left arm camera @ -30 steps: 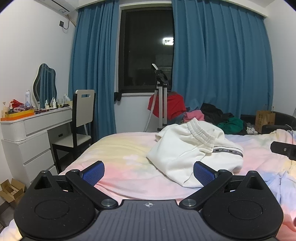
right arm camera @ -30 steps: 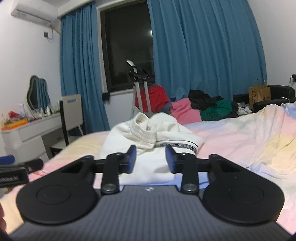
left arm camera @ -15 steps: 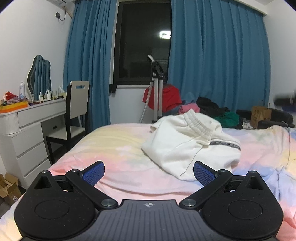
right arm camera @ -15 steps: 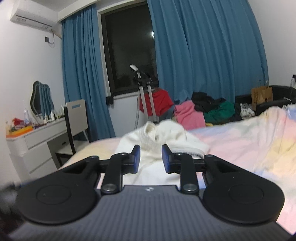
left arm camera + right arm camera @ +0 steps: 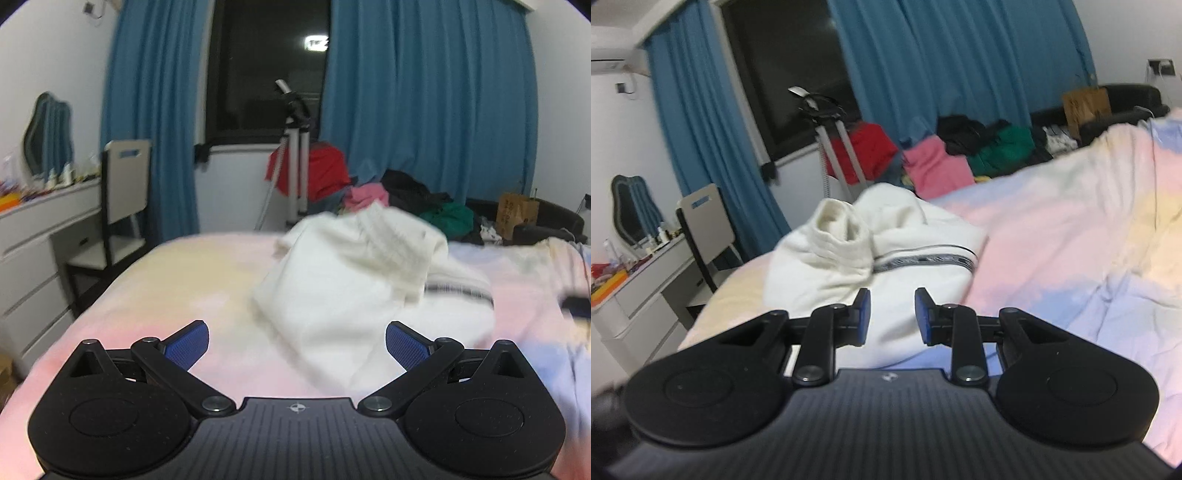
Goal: Fold clothes
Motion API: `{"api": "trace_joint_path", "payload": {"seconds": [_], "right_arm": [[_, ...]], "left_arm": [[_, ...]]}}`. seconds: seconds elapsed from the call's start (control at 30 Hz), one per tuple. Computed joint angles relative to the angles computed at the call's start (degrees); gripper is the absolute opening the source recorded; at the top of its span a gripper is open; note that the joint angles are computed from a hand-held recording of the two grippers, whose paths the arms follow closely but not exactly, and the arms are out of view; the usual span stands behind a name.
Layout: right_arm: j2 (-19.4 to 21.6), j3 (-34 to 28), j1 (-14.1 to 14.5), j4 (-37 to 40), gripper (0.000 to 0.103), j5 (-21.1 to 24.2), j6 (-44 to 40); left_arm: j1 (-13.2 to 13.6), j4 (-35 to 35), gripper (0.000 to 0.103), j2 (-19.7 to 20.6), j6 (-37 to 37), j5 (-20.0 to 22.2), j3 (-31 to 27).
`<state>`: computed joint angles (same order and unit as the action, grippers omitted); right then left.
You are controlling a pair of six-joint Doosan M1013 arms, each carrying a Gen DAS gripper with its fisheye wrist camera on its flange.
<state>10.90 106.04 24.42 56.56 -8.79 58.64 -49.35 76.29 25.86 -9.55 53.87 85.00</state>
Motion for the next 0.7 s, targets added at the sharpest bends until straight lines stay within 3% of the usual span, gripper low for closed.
{"api": "trace_joint_path", "payload": {"seconds": [0.1, 0.27, 0.4, 0.43, 0.5, 0.6, 0.67, 0.7], "right_arm": [[0.9, -0.3, -0.8, -5.1, 0.030, -1.2, 5.4], [3.0, -1.1, -2.7, -6.1, 0.030, -1.0, 7.2], [4.9, -2.2, -4.3, -10.7, 0.030, 1.5, 14.3], [5.3, -2.4, -4.6, -11.8, 0.031, 2.0, 16.0], [5.9, -2.7, -4.9, -13.7, 0.031, 2.4, 18.4], [6.5, -3.0, -5.2, -18.5, 0.031, 2.7, 23.1], [6.5, -2.7, -5.4, -28.0, 0.031, 2.5, 32.3], [6.3, -2.4, -5.4, -31.5, 0.031, 1.8, 35.4]], "left_arm": [[3.2, 1.3, 0.103, 4.7, 4.6, -3.6, -8.5], [6.6, -3.9, 0.101, 14.4, 17.2, -4.8, -25.6], [8.2, -13.9, 0.090, 23.4, 32.9, 2.3, -41.6], [8.4, -15.4, 0.085, 25.0, 34.6, 4.2, -44.5], [9.1, -18.0, 0.067, 27.9, 37.2, 7.0, -49.5], [9.8, -20.5, 0.026, 28.6, 37.9, 6.3, -51.3], [9.7, -19.7, 0.021, 27.4, 36.2, 5.2, -49.9], [9.2, -17.2, 0.020, 25.4, 34.2, 3.7, -46.4]]}}
